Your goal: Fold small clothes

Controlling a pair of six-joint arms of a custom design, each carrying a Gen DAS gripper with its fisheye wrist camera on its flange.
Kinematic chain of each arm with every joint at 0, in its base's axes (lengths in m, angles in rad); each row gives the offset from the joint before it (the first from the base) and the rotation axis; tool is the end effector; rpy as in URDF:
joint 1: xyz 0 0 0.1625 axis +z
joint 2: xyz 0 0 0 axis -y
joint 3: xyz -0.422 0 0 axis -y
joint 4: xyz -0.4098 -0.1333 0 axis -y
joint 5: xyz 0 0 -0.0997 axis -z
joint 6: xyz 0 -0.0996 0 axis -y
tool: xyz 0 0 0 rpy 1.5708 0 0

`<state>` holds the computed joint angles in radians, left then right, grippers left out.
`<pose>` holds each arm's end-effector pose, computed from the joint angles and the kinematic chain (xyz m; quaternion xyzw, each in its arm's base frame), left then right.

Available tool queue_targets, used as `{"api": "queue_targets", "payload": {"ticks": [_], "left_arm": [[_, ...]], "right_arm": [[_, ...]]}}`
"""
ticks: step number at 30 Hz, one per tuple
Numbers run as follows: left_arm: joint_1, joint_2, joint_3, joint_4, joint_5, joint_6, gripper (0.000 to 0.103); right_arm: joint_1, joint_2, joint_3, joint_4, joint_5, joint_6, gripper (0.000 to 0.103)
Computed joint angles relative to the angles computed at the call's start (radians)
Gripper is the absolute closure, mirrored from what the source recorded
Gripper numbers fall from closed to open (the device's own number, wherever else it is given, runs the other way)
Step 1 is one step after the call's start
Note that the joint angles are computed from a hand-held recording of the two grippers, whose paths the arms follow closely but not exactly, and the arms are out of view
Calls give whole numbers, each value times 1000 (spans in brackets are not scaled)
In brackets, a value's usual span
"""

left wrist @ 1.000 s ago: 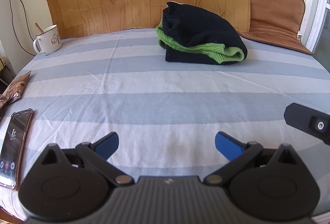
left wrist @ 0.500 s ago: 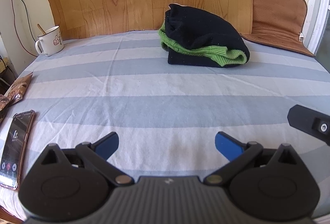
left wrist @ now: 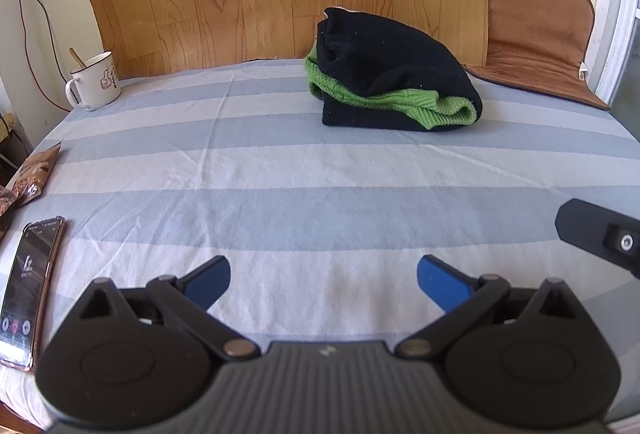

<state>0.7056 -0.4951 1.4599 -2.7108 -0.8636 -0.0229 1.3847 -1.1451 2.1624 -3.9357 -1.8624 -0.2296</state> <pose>-0.4167 -0.6151 -0.0310 0.3544 0.8653 -0.2223 0.2762 0.0095 -0.5154 0.2743 -0.0738 -0.7750 0.5806 0.2385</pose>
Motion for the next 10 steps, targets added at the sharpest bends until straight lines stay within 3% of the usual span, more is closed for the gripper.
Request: {"api": "queue_targets", "payload": {"ticks": [4, 10], "left_arm": [[1, 1, 0, -5, -4, 2, 0], [7, -10, 19, -86, -69, 54, 0]], "right_arm": [[0, 0, 1, -3, 3, -3, 3], [-3, -1, 5, -16, 1, -16, 3]]}}
